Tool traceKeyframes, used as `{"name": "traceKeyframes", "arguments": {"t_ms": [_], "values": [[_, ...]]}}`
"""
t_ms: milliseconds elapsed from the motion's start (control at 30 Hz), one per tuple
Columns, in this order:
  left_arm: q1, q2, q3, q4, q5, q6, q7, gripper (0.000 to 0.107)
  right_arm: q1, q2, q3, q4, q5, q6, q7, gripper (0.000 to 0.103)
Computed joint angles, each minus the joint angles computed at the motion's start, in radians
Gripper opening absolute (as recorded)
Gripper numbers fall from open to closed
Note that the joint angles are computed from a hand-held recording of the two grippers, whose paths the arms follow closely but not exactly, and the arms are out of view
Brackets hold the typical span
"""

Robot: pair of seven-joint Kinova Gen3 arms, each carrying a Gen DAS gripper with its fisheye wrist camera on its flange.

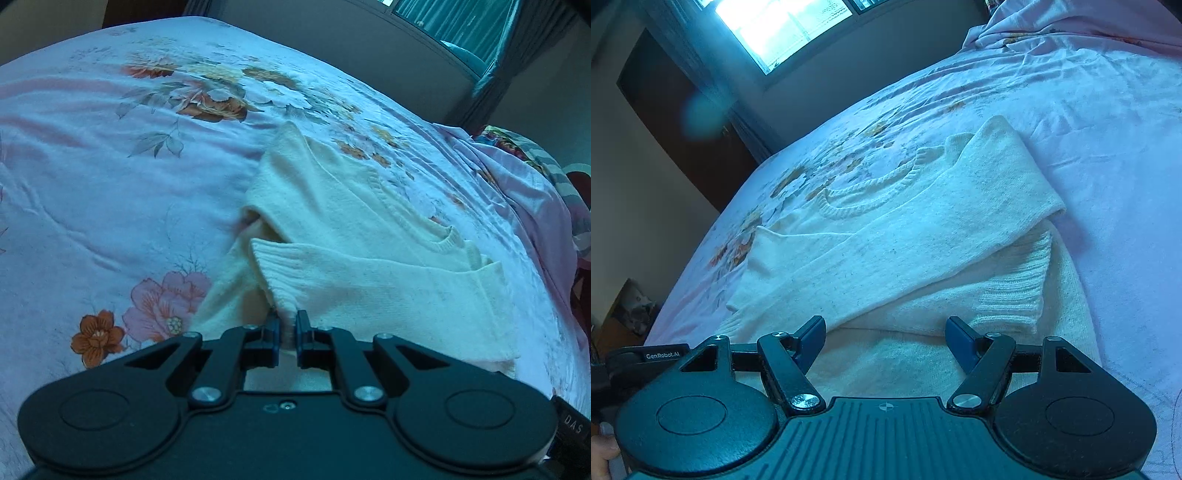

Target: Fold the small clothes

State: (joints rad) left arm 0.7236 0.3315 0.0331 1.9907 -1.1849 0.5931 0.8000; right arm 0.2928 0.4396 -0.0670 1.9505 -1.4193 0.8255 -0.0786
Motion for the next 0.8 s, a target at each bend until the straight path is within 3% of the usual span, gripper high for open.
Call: {"name": "traceKeyframes", "arguments": {"t_ms": [100, 167, 300, 433, 533, 667, 733, 800], "values": [[-0.081, 0.014, 0.072, -0.003, -0.037, -0.019, -0.020, 0.006, -0.005, -0.001, -0.004, 0.000, -0.001, -0.009, 0.014, 0.071], [-0.111, 0.025, 0.093, -0.013, 0.011, -0.026, -0.100, 0.009, -0.015, -0.006, -0.008, -0.001, -0.001, -0.030, 0.015, 0.071], [-0.024, 0.001, 0.006, -0.036, 0.139, 0.010, -0.211, 0.020, -0.047, -0.041, -0.017, 0.019, -0.061, -0.134, 0.120, 0.071], [0.041, -0.038, 0.000, -0.025, 0.113, 0.118, -0.162, 0.020, -0.094, -0.046, -0.001, 0.002, -0.101, -0.232, 0.195, 0.071], [0.009, -0.040, 0.027, -0.034, 0.086, 0.097, -0.178, 0.020, -0.100, -0.017, -0.004, -0.043, -0.064, -0.254, 0.128, 0.071], [-0.056, 0.031, 0.031, -0.086, 0.148, 0.032, -0.278, 0.020, -0.111, 0.007, -0.039, -0.083, -0.056, -0.335, 0.141, 0.071], [-0.028, 0.053, -0.018, -0.081, 0.142, 0.002, -0.258, 0.021, -0.170, 0.038, -0.007, -0.115, 0.009, -0.410, 0.124, 0.071], [-0.017, 0.052, -0.024, -0.089, 0.154, 0.017, -0.268, 0.020, -0.166, 0.064, -0.023, -0.139, 0.064, -0.432, 0.083, 0.071]]}}
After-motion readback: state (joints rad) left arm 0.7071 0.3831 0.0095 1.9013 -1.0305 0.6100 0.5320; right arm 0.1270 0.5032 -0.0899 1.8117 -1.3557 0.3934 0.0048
